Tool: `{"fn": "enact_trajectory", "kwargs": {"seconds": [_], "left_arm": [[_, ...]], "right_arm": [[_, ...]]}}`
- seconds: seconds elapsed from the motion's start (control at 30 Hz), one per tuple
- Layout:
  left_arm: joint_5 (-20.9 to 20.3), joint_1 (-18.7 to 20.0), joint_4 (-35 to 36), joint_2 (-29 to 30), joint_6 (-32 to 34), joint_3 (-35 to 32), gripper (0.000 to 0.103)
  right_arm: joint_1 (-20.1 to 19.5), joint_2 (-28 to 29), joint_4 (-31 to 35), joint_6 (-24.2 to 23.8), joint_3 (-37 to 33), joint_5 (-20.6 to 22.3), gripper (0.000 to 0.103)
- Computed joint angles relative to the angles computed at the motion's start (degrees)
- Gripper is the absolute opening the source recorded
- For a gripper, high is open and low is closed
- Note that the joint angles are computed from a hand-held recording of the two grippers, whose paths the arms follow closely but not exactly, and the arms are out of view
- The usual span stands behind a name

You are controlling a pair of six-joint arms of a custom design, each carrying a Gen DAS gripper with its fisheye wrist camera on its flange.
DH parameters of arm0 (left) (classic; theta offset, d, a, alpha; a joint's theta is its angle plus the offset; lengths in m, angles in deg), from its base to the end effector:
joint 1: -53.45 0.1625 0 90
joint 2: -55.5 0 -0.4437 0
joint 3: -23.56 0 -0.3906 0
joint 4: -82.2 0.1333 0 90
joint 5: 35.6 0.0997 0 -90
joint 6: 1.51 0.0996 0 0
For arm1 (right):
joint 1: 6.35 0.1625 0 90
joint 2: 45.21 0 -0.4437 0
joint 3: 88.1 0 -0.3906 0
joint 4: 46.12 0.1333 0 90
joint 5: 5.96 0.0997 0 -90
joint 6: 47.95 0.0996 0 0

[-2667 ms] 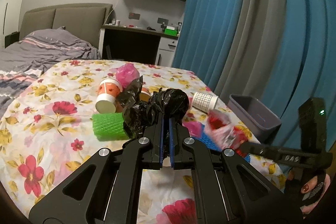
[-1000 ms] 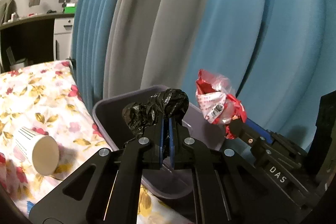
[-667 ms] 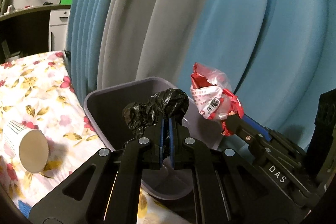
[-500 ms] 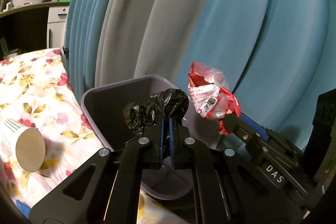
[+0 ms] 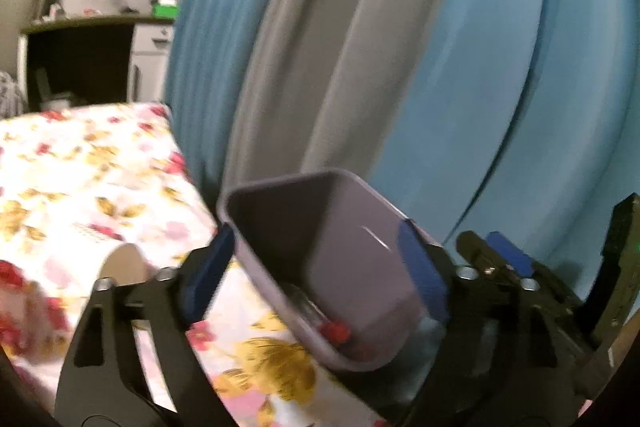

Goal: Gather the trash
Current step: 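Move both open tools back from the bin to the trash pile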

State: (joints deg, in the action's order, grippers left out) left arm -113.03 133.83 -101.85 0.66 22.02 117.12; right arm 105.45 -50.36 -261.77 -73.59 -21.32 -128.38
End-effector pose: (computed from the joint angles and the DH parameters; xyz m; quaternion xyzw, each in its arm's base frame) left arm 0.0363 -0.7130 0.3076 0.2024 0.8583 -0.4464 0.1521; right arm 0.3515 -0.6637 -0.0886 0.1921 -0.8050 0.5008 0.2536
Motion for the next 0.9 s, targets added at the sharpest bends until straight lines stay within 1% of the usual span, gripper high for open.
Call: {"fn": "enact_trajectory", "kwargs": {"seconds": [0.1, 0.13, 0.2, 0.3, 0.5, 0.57, 0.63, 0.67, 0.77, 0.9], "left_arm": [[3.08, -0.76, -6.70, -2.25, 0.50, 4.13, 0.097], [3.68, -0.87, -7.98, -2.86, 0.61, 5.08, 0.097], [5.85, -1.26, -11.27, -4.74, 0.77, 8.00, 0.097], [9.41, -1.71, -14.76, -7.46, 2.07, 11.96, 0.097], [13.78, -1.30, -21.21, -13.23, 4.33, 19.54, 0.097], [15.80, -0.92, -23.74, -15.24, 4.84, 22.00, 0.097], [16.71, -0.26, -25.94, -17.16, 5.20, 24.49, 0.097], [18.08, -0.01, -26.84, -18.49, 5.68, 25.91, 0.097], [20.03, 1.03, -29.53, -20.83, 7.26, 28.69, 0.097], [20.45, 2.98, -30.05, -25.08, 7.73, 32.42, 0.097]], "right_arm": [[0.84, 0.17, -4.00, -2.06, 1.04, 0.25, 0.081], [1.16, 0.27, -5.45, -2.76, 1.37, 0.14, 0.084], [1.76, 0.14, -7.71, -3.85, 2.68, 0.68, 0.087], [2.43, -0.39, -8.97, -4.05, 4.85, 1.64, 0.088], [4.16, -0.43, -9.28, -3.60, 8.44, 5.06, 0.088], [4.88, 0.21, -8.57, -3.36, 8.72, 6.08, 0.088], [5.65, 1.07, -8.10, -3.51, 8.54, 6.49, 0.088], [6.03, 1.54, -7.45, -3.53, 8.34, 6.99, 0.088], [6.99, 2.49, -4.65, -2.48, 8.09, 8.62, 0.088], [8.02, 3.70, -0.14, -0.74, 7.13, 10.36, 0.088]]}}
